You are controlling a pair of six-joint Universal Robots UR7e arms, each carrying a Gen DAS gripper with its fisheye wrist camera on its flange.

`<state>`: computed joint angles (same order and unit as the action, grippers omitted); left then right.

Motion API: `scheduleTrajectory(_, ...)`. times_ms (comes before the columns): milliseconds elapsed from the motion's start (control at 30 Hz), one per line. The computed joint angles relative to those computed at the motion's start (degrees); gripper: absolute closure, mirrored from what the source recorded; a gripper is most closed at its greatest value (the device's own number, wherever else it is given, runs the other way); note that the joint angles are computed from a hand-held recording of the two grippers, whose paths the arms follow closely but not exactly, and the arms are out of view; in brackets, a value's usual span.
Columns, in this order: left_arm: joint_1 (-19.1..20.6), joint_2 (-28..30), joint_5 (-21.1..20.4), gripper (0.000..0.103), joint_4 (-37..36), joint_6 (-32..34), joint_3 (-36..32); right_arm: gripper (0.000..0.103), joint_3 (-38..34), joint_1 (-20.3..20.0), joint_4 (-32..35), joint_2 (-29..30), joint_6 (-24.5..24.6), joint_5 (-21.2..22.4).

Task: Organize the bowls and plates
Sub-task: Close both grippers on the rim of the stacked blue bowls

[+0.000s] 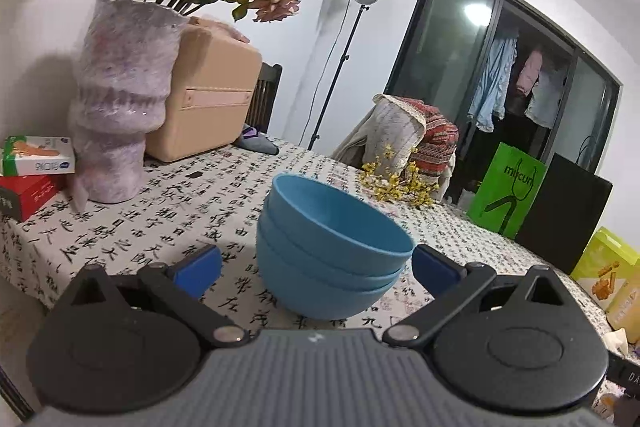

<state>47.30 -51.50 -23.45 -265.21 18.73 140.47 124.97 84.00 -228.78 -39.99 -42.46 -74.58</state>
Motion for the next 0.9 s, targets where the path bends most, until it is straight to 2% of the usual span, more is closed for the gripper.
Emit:
scheduleTrajectory(100, 0.8, 0.0, -1.3, 0.0, -0.4, 0.9, -1.0, 0.0, -0.3, 0.4, 1.6, -0.8, -0.2, -1.0)
scheduleTrajectory(267, 2.9, -1.1, -2.7, 0.0, 4.4, 0.0, -3.0, 0.0, -2.3, 1.3, 5.4, -1.4, -0.2, -3.0)
scheduleTrajectory(567, 7.0, -4.9, -4.8, 0.0, 12.0, 4.6, -6.9, 0.0, -11.7, 6.4, 25.5, -1.3, 1.0, -6.4)
scheduleTrajectory(667, 8.8, -7.8, -4.6, 0.0, 19.2, 0.4, -7.6, 0.0, -15.7, 8.6, 31.7, -0.1, 1.1, -7.8)
scheduleTrajectory(800, 12.0, -14.1, -5.9, 0.0, 36.1, -10.6, -7.9, 0.0, -21.1, 11.8, 38.8, 2.2, 1.7, -9.9)
scheduleTrajectory(900, 14.1, -17.7, -7.8, 0.0, 46.6, -16.4, -8.7, 0.0, -24.5, 13.6, 43.2, 3.7, 2.6, -10.3)
